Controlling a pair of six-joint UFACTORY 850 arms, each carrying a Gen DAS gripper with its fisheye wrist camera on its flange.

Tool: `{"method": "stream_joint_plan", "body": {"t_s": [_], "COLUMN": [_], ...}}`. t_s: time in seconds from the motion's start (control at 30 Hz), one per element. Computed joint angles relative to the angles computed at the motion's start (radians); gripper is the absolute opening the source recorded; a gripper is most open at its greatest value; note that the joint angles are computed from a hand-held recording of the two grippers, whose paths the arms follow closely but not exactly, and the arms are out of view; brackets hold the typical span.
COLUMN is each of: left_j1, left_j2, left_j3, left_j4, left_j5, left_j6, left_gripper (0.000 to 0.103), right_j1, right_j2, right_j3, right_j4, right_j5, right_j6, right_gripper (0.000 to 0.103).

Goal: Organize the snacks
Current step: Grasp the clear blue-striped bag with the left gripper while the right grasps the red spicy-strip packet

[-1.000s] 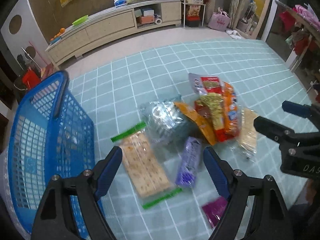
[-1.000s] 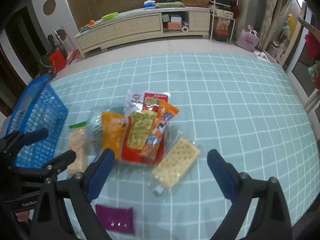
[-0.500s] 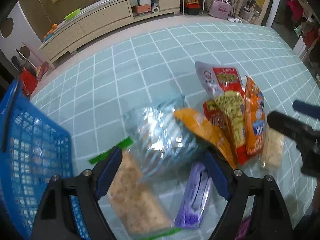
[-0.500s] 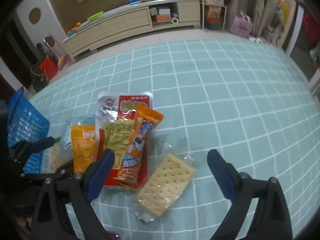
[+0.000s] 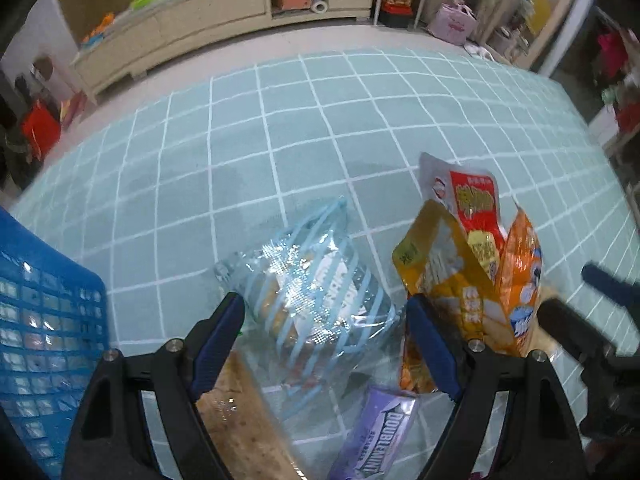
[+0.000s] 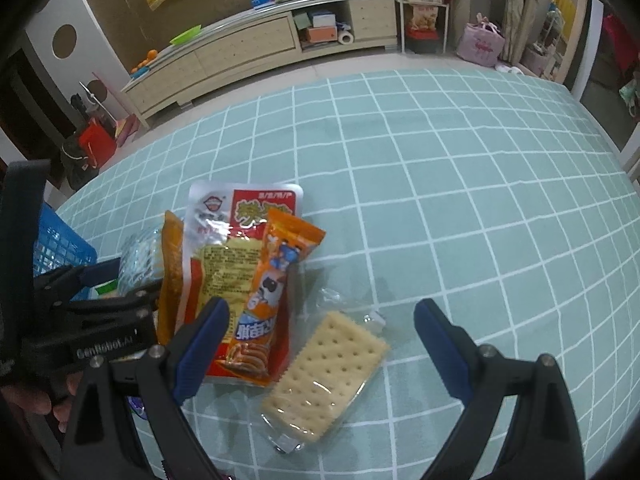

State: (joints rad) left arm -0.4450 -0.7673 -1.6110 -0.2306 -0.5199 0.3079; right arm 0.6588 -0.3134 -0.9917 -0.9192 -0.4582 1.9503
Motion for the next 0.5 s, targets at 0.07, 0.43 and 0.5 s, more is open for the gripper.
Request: {"method": "stream_joint_plan", "body": {"t_s": [0.07,0.43,0.5], "left_j1": [0.009,0.005,-0.006], "left_j2": [-0.022,-0.11,-0.139], "left_j3": [-0.037,-0.178,-0.213], "left_j4": [-0.042,0.021,0.095], "left_j5": [-0.032,-0.106,-0.124], "left_j6": [0.001,-0.138,-0.191], "left_gripper": [0.082,0.082,0.077], "right_j1": [0.001,-0.01,-0.014], "right_j2": [-0.002,-0.014,-0.015], "right_j3": [-0.002,-0.014,-0.013], "right_j4": [0.003,0.019,0.028], "right_j5": [0.005,0.03,0.039], "right_j6": [-0.001,-0.028,-0.032], "right_gripper": [0.096,0.096,0.096]}}
